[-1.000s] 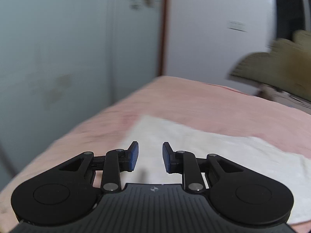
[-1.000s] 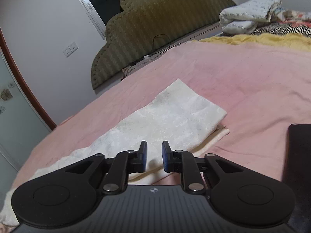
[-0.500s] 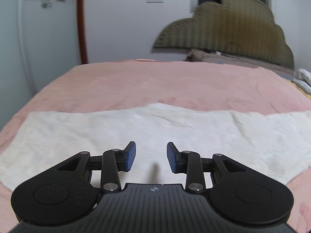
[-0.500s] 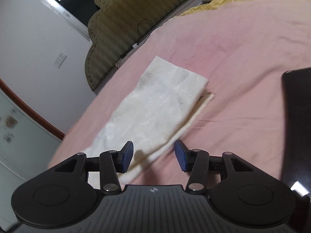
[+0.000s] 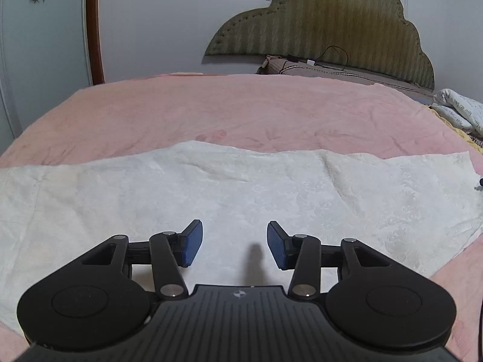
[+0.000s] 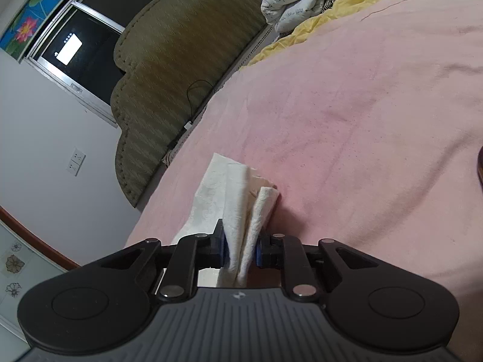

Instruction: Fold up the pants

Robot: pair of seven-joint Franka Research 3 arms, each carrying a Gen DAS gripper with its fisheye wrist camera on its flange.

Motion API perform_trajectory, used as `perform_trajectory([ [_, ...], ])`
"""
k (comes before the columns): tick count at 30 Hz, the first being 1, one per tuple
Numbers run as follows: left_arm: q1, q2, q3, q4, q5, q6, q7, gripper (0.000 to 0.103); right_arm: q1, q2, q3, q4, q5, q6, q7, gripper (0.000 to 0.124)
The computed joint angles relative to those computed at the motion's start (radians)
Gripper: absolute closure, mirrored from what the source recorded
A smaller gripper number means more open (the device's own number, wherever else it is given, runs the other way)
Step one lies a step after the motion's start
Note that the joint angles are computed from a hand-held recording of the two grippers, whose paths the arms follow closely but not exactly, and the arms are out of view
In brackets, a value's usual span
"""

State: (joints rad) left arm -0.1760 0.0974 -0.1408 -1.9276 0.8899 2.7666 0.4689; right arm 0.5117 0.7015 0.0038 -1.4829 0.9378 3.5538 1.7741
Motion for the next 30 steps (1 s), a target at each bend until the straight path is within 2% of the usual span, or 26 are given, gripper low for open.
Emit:
perform_trajectory([
  [3,0.02,0.017,-0.014,-0.002,-0.156,0.05,0.092,0.049,0.195,0.03,-0.248,0.06,0.145,-0.076,-0.122,0.108],
  [4,0.027,0.022,-0.02,-0.004,-0.218,0.066,0.13,0.048,0.264,0.052,-0.335,0.104,0.246,-0.11,-0.232,0.109],
  [5,0.034,0.028,-0.027,-0.006,-0.286,0.084,0.172,0.048,0.33,0.07,-0.423,0.128,0.28,-0.143,-0.29,0.109],
  [6,0.041,0.033,-0.034,-0.009,-0.351,0.101,0.208,0.047,0.374,0.082,-0.482,0.135,0.247,-0.17,-0.287,0.109],
  [7,0.046,0.037,-0.04,-0.013,-0.409,0.12,0.237,0.045,0.395,0.091,-0.506,0.151,0.18,-0.192,-0.285,0.109],
  [8,0.053,0.042,-0.047,-0.017,-0.475,0.141,0.271,0.044,0.396,0.094,-0.496,0.175,0.129,-0.207,-0.315,0.109],
  [9,0.064,0.047,-0.06,-0.02,-0.54,0.163,0.299,0.042,0.378,0.089,-0.451,0.196,0.066,-0.216,-0.353,0.109],
  [10,0.108,0.056,-0.108,-0.023,-0.618,0.193,0.332,0.039,0.339,0.081,-0.374,0.216,-0.004,-0.218,-0.386,0.109],
  [11,0.181,0.068,-0.19,-0.023,-0.723,0.221,0.397,0.038,0.294,0.079,-0.287,0.244,-0.054,-0.229,-0.43,0.109],
  [12,0.25,0.082,-0.277,-0.02,-0.898,0.246,0.525,0.036,0.248,0.083,-0.199,0.276,-0.09,-0.246,-0.468,0.109],
  [13,0.313,0.108,-0.365,-0.004,-1.074,0.269,0.648,0.033,0.206,0.095,-0.112,0.317,-0.061,-0.262,-0.556,0.109],
  [14,0.373,0.14,-0.452,0.024,-1.249,0.278,0.777,0.032,0.165,0.105,-0.031,0.34,-0.092,-0.273,-0.574,0.109],
  [15,0.432,0.178,-0.539,0.064,-1.424,0.271,0.91,0.029,0.141,0.113,0.015,0.35,-0.139,-0.283,-0.556,0.109],
  [16,0.49,0.224,-0.627,0.109,-1.6,0.255,1.054,0.024,0.139,0.122,0.026,0.36,-0.171,-0.299,-0.539,0.109],
  [17,0.549,0.278,-0.714,0.152,-1.724,0.244,1.162,0.021,0.153,0.131,0.002,0.364,-0.241,-0.316,-0.472,0.109],
  [18,0.591,0.331,-0.782,0.187,-1.779,0.239,1.213,0.016,0.187,0.14,-0.047,0.375,-0.241,-0.335,-0.458,0.109],
  [19,0.601,0.386,-0.818,0.23,-1.829,0.233,1.254,0.013,0.198,0.144,-0.063,0.377,-0.259,-0.347,-0.44,0.109],
  [20,0.588,0.421,-0.82,0.265,-1.85,0.222,1.265,0.01,0.198,0.146,-0.058,0.381,-0.275,-0.356,-0.433,0.109],
  [21,0.55,0.448,-0.792,0.306,-1.846,0.206,1.247,0.009,0.185,0.14,-0.028,0.372,-0.288,-0.354,-0.441,0.109],
  [23,0.446,0.483,-0.683,0.388,-1.79,0.148,1.15,0.009,0.156,0.12,0.036,0.34,-0.321,-0.351,-0.471,0.109],
  [25,0.357,0.509,-0.577,0.461,-1.738,0.088,1.046,0.011,0.185,0.111,-0.002,0.326,-0.37,-0.371,-0.455,0.108],
  [26,0.331,0.518,-0.545,0.484,-1.732,0.075,1.019,0.012,0.209,0.107,-0.03,0.315,-0.403,-0.375,-0.452,0.108],
  [27,0.307,0.528,-0.511,0.51,-1.725,0.063,0.996,0.023,0.235,0.103,-0.06,0.304,-0.437,-0.378,-0.45,0.108],
  [28,0.291,0.531,-0.483,0.53,-1.713,0.048,0.984,0.043,0.26,0.104,-0.094,0.306,-0.47,-0.389,-0.442,0.108],
  [29,0.279,0.526,-0.455,0.538,-1.693,0.033,0.984,0.055,0.288,0.11,-0.129,0.311,-0.507,-0.399,-0.437,0.108],
  [30,0.261,0.508,-0.412,0.538,-1.652,0.015,0.973,0.074,0.303,0.119,-0.148,0.323,-0.538,-0.408,-0.434,0.108],
])
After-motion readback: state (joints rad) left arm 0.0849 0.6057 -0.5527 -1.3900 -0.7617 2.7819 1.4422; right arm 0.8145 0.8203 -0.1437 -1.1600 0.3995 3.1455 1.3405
